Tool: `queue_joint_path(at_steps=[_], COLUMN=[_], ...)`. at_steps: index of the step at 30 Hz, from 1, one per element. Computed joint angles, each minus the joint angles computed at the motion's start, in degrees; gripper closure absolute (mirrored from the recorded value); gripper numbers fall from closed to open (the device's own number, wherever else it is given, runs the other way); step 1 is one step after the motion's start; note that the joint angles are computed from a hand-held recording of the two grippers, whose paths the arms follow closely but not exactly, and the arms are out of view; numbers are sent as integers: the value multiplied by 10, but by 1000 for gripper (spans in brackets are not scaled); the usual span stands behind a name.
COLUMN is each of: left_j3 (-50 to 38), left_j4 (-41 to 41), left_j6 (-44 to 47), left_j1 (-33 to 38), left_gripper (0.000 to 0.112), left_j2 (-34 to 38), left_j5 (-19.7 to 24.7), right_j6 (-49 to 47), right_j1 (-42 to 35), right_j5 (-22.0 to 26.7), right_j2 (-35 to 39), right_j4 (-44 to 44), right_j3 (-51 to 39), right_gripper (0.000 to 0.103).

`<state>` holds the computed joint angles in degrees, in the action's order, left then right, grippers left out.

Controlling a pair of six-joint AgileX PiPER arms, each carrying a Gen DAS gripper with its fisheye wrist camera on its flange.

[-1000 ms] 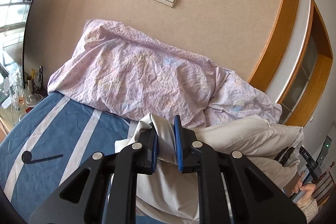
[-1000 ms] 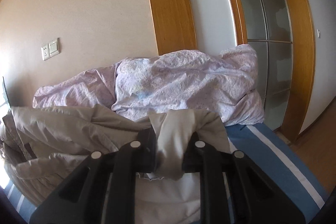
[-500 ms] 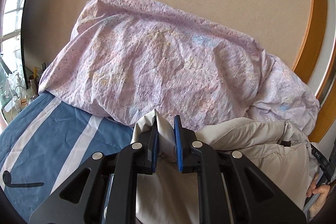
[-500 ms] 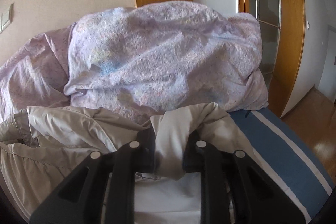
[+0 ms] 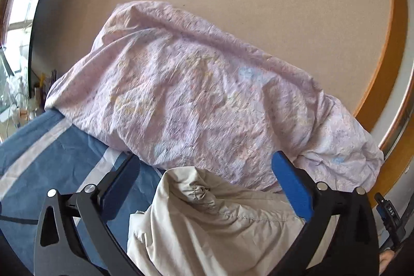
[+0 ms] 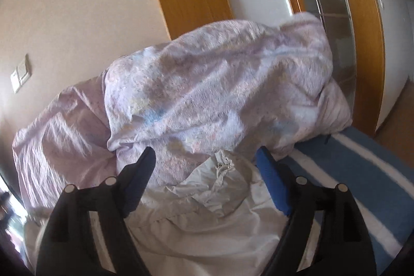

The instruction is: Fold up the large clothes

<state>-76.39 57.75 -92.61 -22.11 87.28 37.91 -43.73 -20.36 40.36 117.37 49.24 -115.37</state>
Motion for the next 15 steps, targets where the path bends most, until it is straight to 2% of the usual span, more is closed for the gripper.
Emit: queue_joint_path(at_steps=[3, 5, 7, 10, 13, 15], left_j3=[15, 21, 17, -5, -28, -39], left_j4=[49, 79, 87, 73, 43, 20], left_j6=[-15, -26, -19, 9, 22, 21], left_j1=[-59, -102, -123, -128, -107, -93], left_gripper=[11, 11, 11, 11, 11, 11], left_j2=[-20, -10, 15, 62, 99, 115], left_j5=[44, 83, 103, 131, 141, 151], right_j6=[-117, -124, -98, -44, 74, 121], right_j1=[11, 24, 38, 58, 77, 84], right_j5=[-37, -50, -57, -82, -66, -53], right_j2=[-37, -41, -31, -20, 21, 45], right_j4=[10, -21, -66, -144, -272, -317], right_j3=[82, 102, 97, 94, 42, 17], right_gripper=[33, 39, 44, 44, 44, 44])
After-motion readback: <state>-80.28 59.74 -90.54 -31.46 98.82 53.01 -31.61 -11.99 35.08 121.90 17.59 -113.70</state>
